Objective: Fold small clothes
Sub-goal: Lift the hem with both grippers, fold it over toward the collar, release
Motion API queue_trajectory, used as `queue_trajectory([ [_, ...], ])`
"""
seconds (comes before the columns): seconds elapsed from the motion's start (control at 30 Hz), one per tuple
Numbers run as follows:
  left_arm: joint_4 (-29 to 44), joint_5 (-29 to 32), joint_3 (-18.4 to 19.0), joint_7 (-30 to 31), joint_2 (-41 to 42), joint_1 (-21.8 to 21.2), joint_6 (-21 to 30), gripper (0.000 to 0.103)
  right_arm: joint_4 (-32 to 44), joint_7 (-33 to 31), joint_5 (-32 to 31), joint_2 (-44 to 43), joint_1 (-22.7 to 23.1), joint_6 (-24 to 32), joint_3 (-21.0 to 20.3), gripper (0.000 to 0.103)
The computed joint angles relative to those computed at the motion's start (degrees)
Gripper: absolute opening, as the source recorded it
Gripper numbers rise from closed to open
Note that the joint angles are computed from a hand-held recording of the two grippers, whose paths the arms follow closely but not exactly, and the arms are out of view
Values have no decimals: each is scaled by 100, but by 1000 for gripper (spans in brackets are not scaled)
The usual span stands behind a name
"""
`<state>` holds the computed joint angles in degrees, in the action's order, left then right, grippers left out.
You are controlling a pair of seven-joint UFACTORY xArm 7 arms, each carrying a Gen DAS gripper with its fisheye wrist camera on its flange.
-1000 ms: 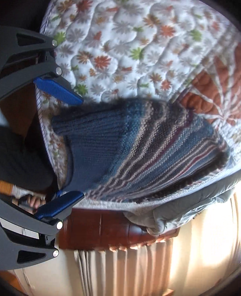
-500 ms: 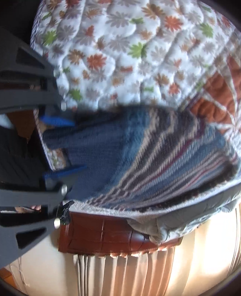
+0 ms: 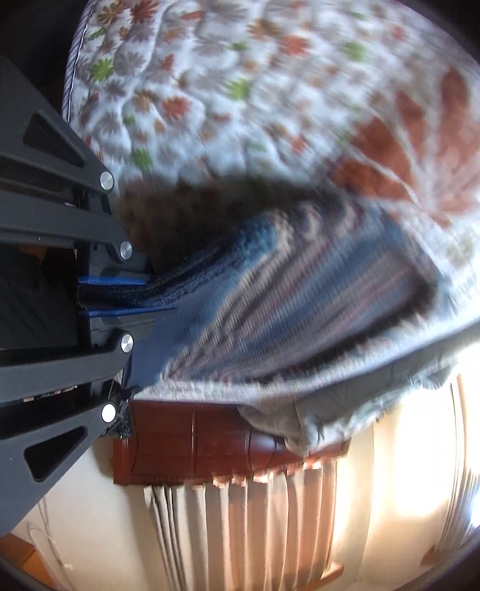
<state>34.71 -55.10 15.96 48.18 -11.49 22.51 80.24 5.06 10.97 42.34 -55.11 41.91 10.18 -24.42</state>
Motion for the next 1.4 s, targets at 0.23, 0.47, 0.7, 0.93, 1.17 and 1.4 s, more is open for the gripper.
queue_trajectory([
  [0.23, 587, -543, 42, -151, -380, -160, 324, 9, 978, -277, -231, 484, -2, 179, -27, 7],
  [0.47, 1590, -948, -7, -379, -41, -445, 248, 9, 2353, -900, -227, 1516, -125, 692, -113, 7],
  [0.7, 2802, -1312, -337, -623, 753, -613, 48, 9, 3874, -1627, 185, 2956, -105, 1272, -481, 7],
  [0.93, 4386, -1377, -920, -1242, 2124, -577, -399, 9, 5482, -2314, 1112, 4852, -210, 2069, -918, 7],
  [1.17, 5773, -831, -1516, -2019, 3541, -552, -973, 9, 6907, -2513, 1842, 6799, -1057, 3055, -693, 7],
  [1.4, 6785, -234, -1940, -2640, 4725, -474, -1284, 9, 7752, -2505, 1961, 7966, -1916, 3427, -138, 8],
])
